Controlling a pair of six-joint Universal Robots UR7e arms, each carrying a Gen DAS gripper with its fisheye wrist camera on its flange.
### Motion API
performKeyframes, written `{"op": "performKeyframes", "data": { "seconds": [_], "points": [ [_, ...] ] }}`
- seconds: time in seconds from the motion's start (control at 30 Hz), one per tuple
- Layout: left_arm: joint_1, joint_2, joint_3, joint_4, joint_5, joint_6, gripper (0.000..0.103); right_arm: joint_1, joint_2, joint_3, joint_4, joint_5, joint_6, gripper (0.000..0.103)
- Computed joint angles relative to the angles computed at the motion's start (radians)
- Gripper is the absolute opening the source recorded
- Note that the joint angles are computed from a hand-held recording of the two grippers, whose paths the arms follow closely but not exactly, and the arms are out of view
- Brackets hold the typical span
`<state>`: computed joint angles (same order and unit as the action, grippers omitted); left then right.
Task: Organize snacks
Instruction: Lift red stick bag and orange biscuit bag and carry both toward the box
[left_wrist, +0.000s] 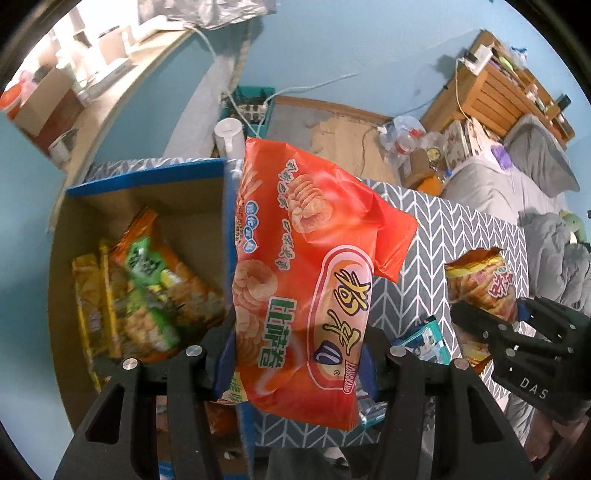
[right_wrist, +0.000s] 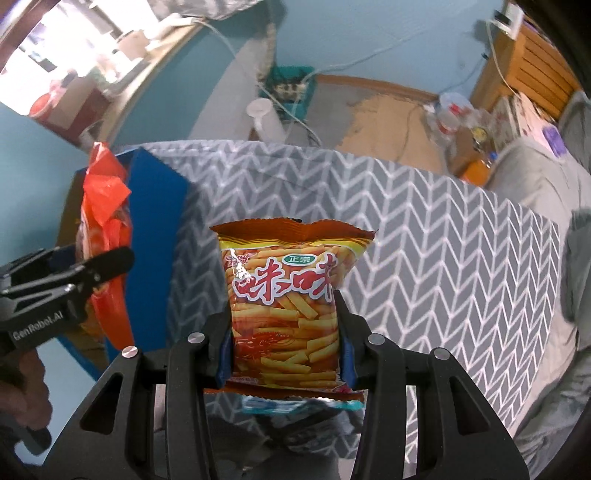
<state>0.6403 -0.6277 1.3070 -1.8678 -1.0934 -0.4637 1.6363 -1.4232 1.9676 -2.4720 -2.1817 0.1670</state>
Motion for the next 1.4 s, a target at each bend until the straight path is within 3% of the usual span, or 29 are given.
{"op": "performKeyframes", "data": {
  "seconds": [0.77, 1.4],
  "points": [
    [0.067, -0.244, 0.189, 0.039, 0.142, -0.203, 0.055, 0.140, 0.282, -0.223, 0.030, 0.094, -0.079, 0.043],
    [0.142, -0.280, 0.233, 0.027, 0.149, -0.272, 0.056, 0.160, 0.478, -0.413, 0.102, 0.096, -0.120, 0.043]
  ]
}}
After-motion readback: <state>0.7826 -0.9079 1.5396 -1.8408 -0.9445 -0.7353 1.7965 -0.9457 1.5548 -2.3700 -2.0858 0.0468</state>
